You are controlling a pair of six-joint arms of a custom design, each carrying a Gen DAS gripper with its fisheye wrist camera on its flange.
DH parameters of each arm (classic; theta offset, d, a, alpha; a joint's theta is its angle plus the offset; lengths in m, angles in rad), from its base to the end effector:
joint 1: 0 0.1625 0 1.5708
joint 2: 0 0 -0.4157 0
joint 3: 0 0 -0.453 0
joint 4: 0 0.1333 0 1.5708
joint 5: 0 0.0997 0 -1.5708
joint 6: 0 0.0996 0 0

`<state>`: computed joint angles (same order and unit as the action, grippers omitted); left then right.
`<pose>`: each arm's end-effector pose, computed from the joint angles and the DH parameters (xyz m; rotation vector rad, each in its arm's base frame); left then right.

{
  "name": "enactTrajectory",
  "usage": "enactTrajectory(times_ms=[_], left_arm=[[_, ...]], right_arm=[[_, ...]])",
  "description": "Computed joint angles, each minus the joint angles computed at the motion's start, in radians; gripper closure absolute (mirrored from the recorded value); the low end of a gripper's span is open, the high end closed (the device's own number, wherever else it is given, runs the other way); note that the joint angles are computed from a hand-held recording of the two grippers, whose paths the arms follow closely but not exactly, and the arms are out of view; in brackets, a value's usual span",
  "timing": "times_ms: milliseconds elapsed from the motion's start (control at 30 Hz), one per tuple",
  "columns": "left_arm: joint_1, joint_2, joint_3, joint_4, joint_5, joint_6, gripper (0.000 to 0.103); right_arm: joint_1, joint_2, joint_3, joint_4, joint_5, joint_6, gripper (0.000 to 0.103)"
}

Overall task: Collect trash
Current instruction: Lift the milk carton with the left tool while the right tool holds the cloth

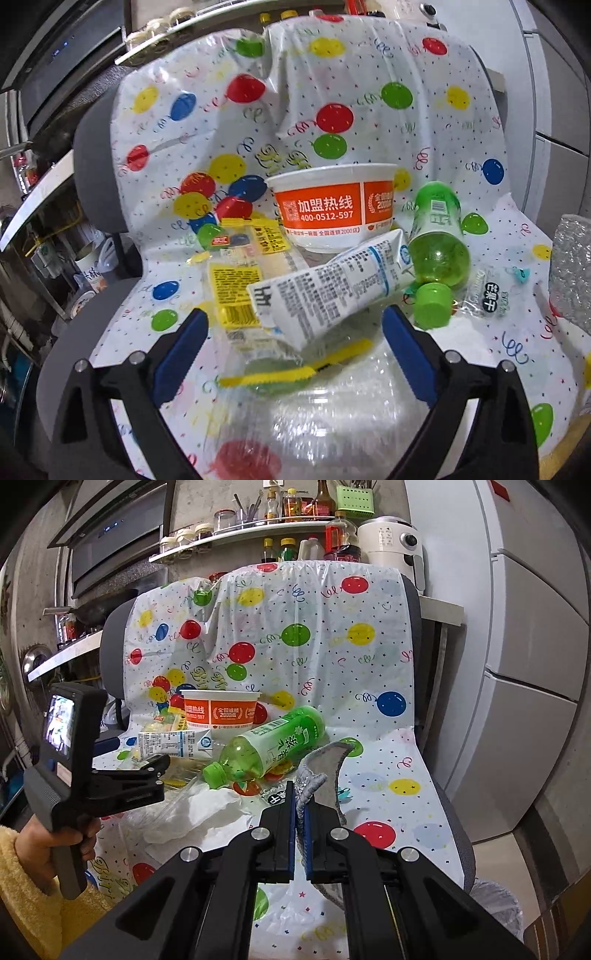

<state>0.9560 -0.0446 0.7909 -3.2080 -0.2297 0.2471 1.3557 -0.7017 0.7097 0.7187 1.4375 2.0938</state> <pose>-0.2896 -0.8094 -0.0632 0.1265 1.8323 -1.0553 -0.0229 -0.7914 0.2871 1.1034 -2.3058 1.0268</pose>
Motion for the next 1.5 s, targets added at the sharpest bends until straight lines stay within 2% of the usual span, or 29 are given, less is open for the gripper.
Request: enactTrajectory(times_ms=[233, 300, 367, 533, 633, 667, 700, 800, 1000, 1067, 1133, 1367, 1500], left_arm=[[0.020, 0.011, -0.049, 0.025, -0.068, 0.031, 0.011], [0.020, 0.007, -0.047, 0.040, -0.095, 0.041, 0.019], [0.017, 0.006, -0.045, 0.053, -0.100, 0.033, 0.023], [0.009, -0.044, 0.045, 0.040, -0.137, -0.034, 0.035], [0.000, -0.066, 0.088, 0.014, -0.139, -0.067, 0.051], [-0.003, -0.071, 0.097, -0.001, -0.137, -0.069, 0.066], [-0.006, -0.088, 0.122, -0.003, -0.141, -0.097, 0.068], [-0.008, -0.123, 0.173, 0.004, -0.165, -0.154, 0.071], [-0.025, -0.180, 0.268, -0.084, -0.211, -0.201, 0.075], [-0.036, -0.188, 0.280, -0.098, -0.207, -0.203, 0.088], [-0.049, -0.204, 0.307, -0.133, -0.226, -0.199, 0.089], [-0.091, -0.191, 0.307, -0.216, -0.219, -0.139, 0.097], [-0.093, -0.165, 0.269, -0.177, -0.211, -0.136, 0.097]], right_arm=[[0.015, 0.060, -0.093, 0.035, 0.031, 0.009, 0.099], [0.016, 0.071, -0.110, 0.042, 0.035, 0.014, 0.099], [0.016, 0.078, -0.120, 0.049, 0.037, 0.017, 0.099], [0.015, 0.072, -0.109, 0.048, 0.035, 0.018, 0.099], [0.013, 0.054, -0.083, 0.039, 0.025, 0.016, 0.099], [0.012, 0.047, -0.073, 0.035, 0.022, 0.016, 0.099], [0.011, 0.038, -0.061, 0.030, 0.018, 0.016, 0.099], [0.009, 0.015, -0.029, 0.019, 0.007, 0.015, 0.099], [0.004, -0.021, 0.017, 0.000, -0.007, 0.012, 0.099], [0.002, -0.030, 0.028, -0.006, -0.013, 0.014, 0.099], [0.000, -0.038, 0.035, -0.010, -0.020, 0.017, 0.099], [-0.013, -0.047, 0.030, 0.010, -0.040, 0.032, 0.099], [-0.024, -0.055, 0.028, 0.015, -0.044, 0.037, 0.099]])
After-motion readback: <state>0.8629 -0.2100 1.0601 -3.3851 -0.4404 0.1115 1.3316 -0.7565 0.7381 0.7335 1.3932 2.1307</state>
